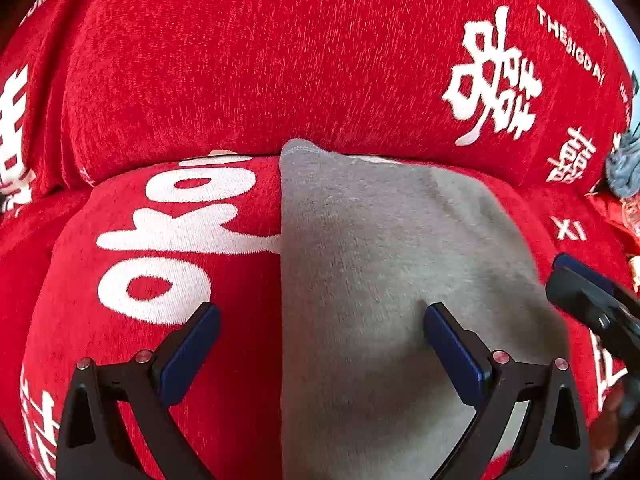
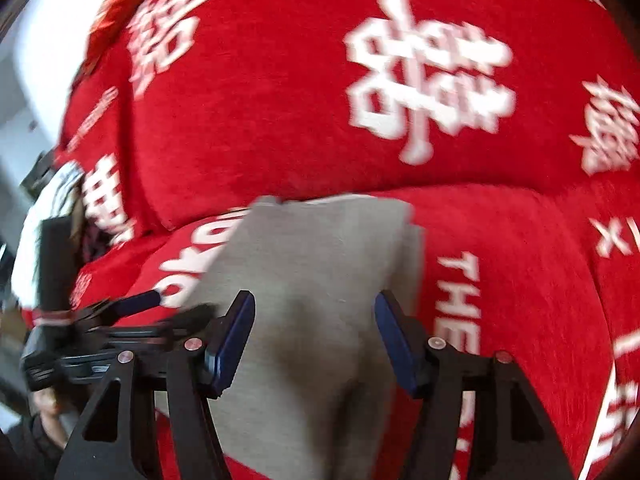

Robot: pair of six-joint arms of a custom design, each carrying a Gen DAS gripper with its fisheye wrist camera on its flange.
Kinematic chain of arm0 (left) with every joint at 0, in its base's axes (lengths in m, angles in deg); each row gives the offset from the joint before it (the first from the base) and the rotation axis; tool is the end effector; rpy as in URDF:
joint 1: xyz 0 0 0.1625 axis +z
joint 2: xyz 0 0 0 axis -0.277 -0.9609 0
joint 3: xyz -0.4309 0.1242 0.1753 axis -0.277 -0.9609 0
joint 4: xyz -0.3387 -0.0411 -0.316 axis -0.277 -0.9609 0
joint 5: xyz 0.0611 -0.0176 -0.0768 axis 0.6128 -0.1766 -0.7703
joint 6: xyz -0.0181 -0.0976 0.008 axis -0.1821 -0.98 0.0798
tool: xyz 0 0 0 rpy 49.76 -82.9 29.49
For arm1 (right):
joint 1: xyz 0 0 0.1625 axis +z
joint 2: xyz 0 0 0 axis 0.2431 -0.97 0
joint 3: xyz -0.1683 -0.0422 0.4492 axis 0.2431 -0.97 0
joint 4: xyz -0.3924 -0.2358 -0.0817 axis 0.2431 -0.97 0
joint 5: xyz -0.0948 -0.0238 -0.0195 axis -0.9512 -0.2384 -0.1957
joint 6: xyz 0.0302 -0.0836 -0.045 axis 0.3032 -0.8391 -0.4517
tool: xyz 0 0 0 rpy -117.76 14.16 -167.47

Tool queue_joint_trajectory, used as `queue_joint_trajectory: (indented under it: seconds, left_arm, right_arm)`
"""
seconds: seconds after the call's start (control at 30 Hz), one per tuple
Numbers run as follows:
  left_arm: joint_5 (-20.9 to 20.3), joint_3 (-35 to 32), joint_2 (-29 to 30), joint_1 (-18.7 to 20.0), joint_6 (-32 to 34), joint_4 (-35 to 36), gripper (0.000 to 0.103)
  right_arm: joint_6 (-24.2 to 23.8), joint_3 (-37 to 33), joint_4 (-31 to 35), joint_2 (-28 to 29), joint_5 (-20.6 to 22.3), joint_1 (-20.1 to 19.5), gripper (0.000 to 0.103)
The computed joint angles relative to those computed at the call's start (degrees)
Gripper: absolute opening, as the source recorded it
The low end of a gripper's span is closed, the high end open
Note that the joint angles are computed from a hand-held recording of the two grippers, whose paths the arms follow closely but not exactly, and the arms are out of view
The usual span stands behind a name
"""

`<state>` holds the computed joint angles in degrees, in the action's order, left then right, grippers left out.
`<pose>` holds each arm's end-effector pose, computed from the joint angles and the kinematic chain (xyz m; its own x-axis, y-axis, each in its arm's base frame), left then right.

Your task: Fold small clothes

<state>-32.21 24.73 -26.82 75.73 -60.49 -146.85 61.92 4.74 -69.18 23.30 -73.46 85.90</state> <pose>-0.2034 -0.7634 0.1902 -0.7789 -0.1185 -0.6159 0.2810 0.8119 -0.5117 0.2549 -0.7881 0.1932 -0.8294 -0.4291 0.3577 -0.5494 0.7426 -0.3830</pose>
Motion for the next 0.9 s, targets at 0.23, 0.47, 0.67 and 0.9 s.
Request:
queue_joint_trajectory:
  seconds: [0.23, 0.47, 0.67, 0.9]
  left_arm:
    - [-4.01, -5.11, 1.39, 1.91, -2.2, 9.16, 0.102]
    - [-12.97, -12.67, 3.45, 4.87, -4.52, 18.63, 0.102]
    - [-18.73, -9.1, -0.67, 6.55, -4.31, 13.92, 0.102]
    - [-25.92, -7.0, -0.7, 7.36, -3.48, 13.11, 0.102]
  right_arm:
    - [2.41, -12.27, 14.31, 7.07, -1.3, -1.44, 0.066]
    - [6.4, -23.83, 23.61, 11.74, -0.41, -3.03, 0.066]
    - [14.23, -19.95, 22.15, 8.01, 1.06, -4.75, 0.068]
    - [15.36, -8.28, 20.8, 1.99, 5.95, -5.84, 0.074]
